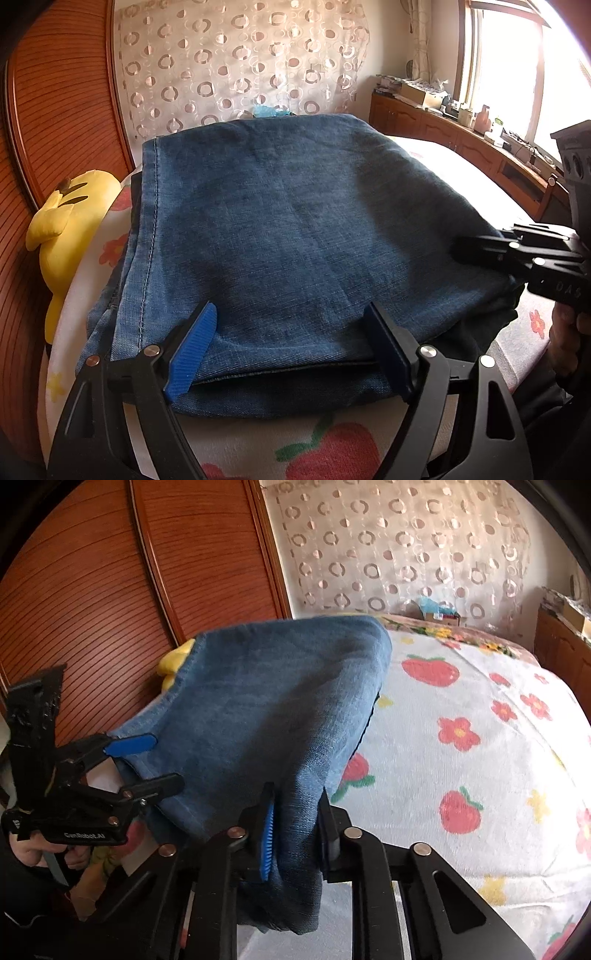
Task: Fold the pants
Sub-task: 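Grasp the jeans edge with the right gripper and fold it over the stack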
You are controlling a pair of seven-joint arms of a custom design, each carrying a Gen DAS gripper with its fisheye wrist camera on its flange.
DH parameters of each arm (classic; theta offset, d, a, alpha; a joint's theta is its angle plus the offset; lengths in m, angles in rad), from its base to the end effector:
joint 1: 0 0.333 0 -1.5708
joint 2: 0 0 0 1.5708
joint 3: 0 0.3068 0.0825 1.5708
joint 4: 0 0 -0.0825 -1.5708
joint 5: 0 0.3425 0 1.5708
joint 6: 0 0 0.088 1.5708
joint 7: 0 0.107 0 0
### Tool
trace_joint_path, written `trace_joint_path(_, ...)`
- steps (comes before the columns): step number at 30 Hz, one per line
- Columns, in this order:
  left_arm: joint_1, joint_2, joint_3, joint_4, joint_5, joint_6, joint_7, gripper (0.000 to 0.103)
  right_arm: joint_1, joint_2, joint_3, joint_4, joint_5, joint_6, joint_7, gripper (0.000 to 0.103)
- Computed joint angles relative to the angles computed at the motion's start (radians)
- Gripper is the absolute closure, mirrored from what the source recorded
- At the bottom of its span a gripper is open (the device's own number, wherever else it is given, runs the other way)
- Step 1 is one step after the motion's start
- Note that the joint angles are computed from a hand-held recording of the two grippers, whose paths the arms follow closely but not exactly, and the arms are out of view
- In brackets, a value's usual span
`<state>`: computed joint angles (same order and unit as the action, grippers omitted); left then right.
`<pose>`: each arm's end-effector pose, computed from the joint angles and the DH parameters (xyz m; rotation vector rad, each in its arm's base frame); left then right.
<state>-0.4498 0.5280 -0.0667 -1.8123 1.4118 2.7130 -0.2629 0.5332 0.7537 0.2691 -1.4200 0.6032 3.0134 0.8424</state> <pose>0.5323 -0.3378 0.2901 -1.8350 1.6506 -0.7383 0.5748 0.4517 0.3625 -2.0785 0.8332 -0.2395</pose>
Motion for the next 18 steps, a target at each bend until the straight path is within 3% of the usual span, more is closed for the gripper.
trace_joint_path(11,0.016,-0.033,0.003,-0.035,0.039,0.036,-0.071,0.021,-0.069,-0.006,0.108,0.009,0.080,0.004,-0.133,0.091)
trace_joint_path(18,0.030,-0.107,-0.010,-0.108,0.086,-0.018,-0.134,0.021,-0.051,0.007,0.107,0.059,0.106,-0.013,-0.178,0.092)
